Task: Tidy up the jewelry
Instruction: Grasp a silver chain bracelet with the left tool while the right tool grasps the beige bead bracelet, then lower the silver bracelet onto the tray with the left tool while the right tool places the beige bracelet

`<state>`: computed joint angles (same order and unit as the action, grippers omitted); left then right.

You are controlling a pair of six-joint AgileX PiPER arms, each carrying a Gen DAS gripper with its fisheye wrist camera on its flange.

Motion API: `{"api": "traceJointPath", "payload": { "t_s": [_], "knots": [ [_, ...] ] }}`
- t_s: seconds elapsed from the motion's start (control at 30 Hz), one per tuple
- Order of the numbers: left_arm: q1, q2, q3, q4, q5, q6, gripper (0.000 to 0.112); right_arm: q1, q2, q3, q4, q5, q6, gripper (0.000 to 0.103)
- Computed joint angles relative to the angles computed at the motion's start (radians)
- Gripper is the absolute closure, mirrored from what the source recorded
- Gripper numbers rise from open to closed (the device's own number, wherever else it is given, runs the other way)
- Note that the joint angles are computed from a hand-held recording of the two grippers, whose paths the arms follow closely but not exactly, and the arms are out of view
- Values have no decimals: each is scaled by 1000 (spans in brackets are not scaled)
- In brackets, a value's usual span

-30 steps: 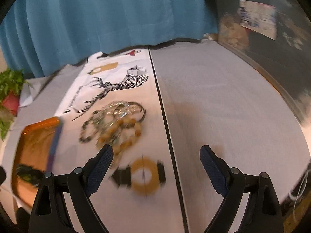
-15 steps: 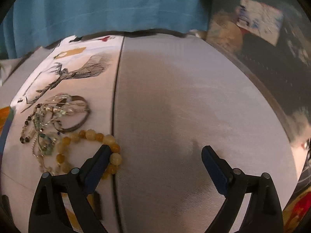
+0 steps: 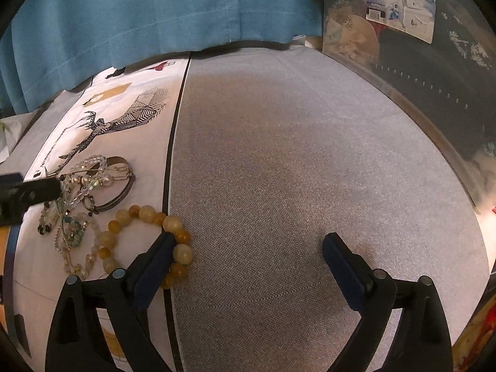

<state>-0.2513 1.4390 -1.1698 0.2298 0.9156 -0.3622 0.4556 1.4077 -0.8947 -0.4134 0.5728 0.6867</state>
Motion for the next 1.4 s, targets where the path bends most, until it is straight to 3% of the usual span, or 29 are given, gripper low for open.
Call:
{"api": "traceJointPath", "payload": {
  "t_s": [0.27, 0.4, 0.6, 0.67, 0.73, 0.8, 0.87, 0.9, 0.93, 1.17, 1.4],
  "knots": [
    [66, 133, -145, -69, 8, 119, 14, -9, 14, -13, 17, -5, -26, 7],
    [98, 205, -206, -161, 68, 259, 50, -10, 13, -14, 20, -4, -30, 7],
    [97, 206, -174, -181, 41, 299, 58, -11, 13, -14, 21, -5, -31, 7],
    [102, 191, -159, -216, 33, 335, 73, -11, 14, -14, 22, -5, -32, 7],
    [98, 178, -151, -239, 40, 374, 105, -12, 14, -14, 23, -5, -35, 7],
    [94, 170, -146, -263, 54, 405, 107, -12, 10, -11, 27, -10, -41, 8],
    [93, 153, -142, -278, 56, 412, 107, -3, -15, 7, 12, -43, -46, 39],
    [102, 136, -140, -296, 59, 423, 107, -7, -17, 5, 37, -53, -73, 84],
    [114, 122, -142, -318, 67, 435, 107, -13, -18, 1, 58, -51, -87, 90],
    [208, 0, -189, -427, 144, 479, 107, -48, -132, -4, 106, -50, -124, 90],
    [264, -130, -252, -468, 237, 462, 107, -4, -232, -75, 146, 69, -160, 90]
  ]
}}
